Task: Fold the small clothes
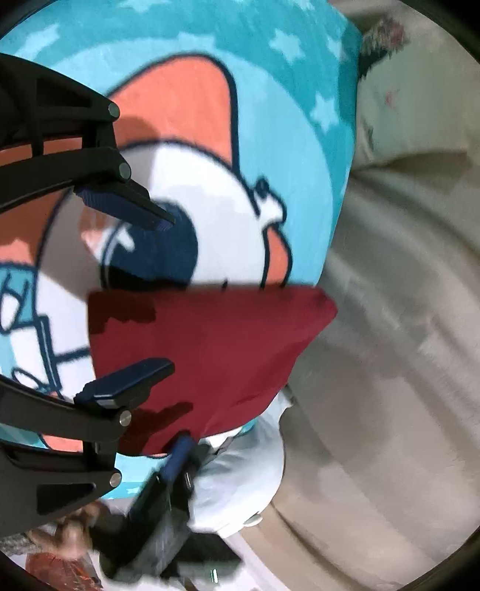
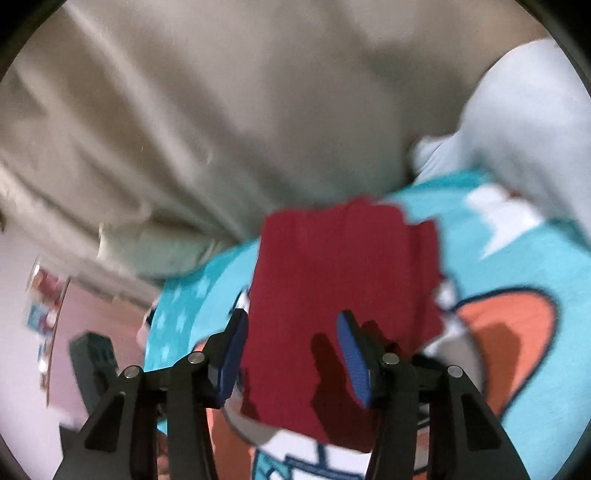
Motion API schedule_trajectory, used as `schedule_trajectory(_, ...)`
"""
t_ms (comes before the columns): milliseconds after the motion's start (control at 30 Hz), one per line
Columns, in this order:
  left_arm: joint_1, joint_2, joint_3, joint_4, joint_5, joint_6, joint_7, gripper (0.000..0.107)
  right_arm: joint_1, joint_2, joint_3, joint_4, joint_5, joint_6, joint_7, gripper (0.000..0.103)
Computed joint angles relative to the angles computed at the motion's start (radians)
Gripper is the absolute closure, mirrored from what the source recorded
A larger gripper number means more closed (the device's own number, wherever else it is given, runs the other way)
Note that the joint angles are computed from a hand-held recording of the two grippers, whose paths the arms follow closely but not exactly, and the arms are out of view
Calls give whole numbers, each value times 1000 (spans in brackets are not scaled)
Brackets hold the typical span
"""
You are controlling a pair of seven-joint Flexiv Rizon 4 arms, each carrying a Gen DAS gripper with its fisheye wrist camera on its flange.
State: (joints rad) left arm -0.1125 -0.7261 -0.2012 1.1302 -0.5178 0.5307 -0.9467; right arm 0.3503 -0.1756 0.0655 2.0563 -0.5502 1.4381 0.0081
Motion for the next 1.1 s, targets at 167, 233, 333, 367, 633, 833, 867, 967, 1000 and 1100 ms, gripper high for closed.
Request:
schedule_trajectory(167,22,29,8,40,13,117,87,33,36,-18,-71,90,-48,31,220,70)
schedule_trajectory(233,29,44,3,75,9,179,131,32,32,2,-35,61,-23,-63,191,67)
schedule_trajectory(333,33,57,0,109,14,255,192,31,36,26,-6,29,-71,-170,228,52)
schedule_trajectory(367,33,60,-3,119,13,276,208,31,39,33,3,23,-96,-199,257,51)
schedule_trajectory(633,38,163,-14,276,-22,374,280,31,70,44,88,-53,-154,-461,283,48)
schedule_trajectory(833,18,281,10,427,-41,405,241,30,72,77,125,-34,-114,-508,196,46)
schedule_trajectory(867,13,299,14,453,-43,413,240,30,72,89,129,-20,-116,-502,196,42)
schedule_trajectory(967,-5,357,26,527,-43,432,234,30,79,119,155,7,-93,-527,161,40)
schedule_trajectory(1000,-12,378,29,554,-42,442,235,30,81,123,161,12,-84,-530,150,40)
schedule_trajectory(1100,-31,421,37,607,-40,476,241,30,88,144,179,32,-50,-543,123,40)
